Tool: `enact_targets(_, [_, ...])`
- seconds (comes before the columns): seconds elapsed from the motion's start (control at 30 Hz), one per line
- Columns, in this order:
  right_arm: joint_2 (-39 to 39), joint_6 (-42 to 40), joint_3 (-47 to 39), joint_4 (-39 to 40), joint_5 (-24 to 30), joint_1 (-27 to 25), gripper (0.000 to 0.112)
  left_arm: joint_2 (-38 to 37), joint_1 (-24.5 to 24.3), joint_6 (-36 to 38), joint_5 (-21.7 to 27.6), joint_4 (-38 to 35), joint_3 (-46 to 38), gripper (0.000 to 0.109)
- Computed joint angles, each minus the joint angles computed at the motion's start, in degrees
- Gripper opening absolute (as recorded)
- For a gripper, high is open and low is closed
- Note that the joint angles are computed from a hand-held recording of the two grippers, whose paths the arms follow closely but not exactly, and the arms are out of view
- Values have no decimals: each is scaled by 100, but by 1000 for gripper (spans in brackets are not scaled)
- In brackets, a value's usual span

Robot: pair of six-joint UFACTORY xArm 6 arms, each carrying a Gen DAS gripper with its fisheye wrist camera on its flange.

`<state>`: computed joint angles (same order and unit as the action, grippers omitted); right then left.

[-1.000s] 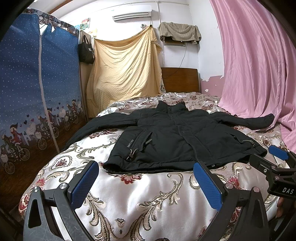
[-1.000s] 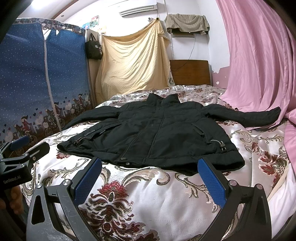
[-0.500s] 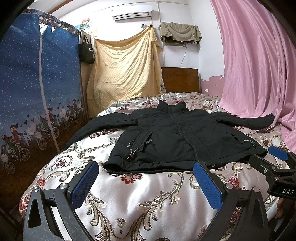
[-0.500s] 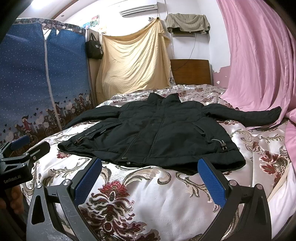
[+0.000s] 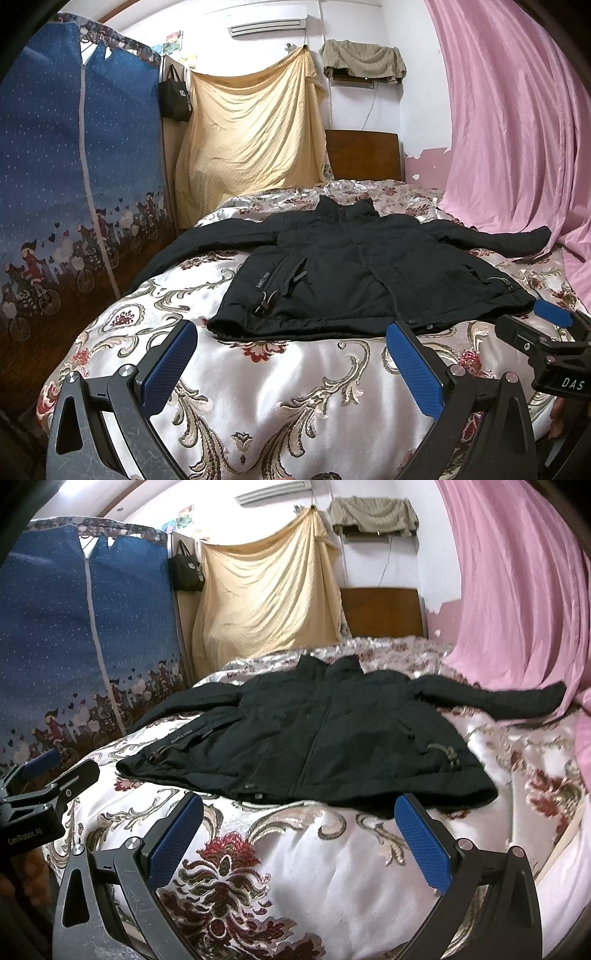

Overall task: Fold large clothes
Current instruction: 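Lower both tools onto the jacket, right tool grasping the sleeve nearest it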

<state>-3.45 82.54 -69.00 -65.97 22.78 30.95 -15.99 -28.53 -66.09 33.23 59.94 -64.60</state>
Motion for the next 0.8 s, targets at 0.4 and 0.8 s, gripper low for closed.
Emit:
enact_targets(0.4, [8, -372, -36, 426, 247, 26, 102, 32, 61, 293, 38, -325, 5, 103])
enact_targets(0.8, [182, -1583, -550, 1385, 816, -95, 102, 808, 49, 1564, 1026, -1570, -1196, 103])
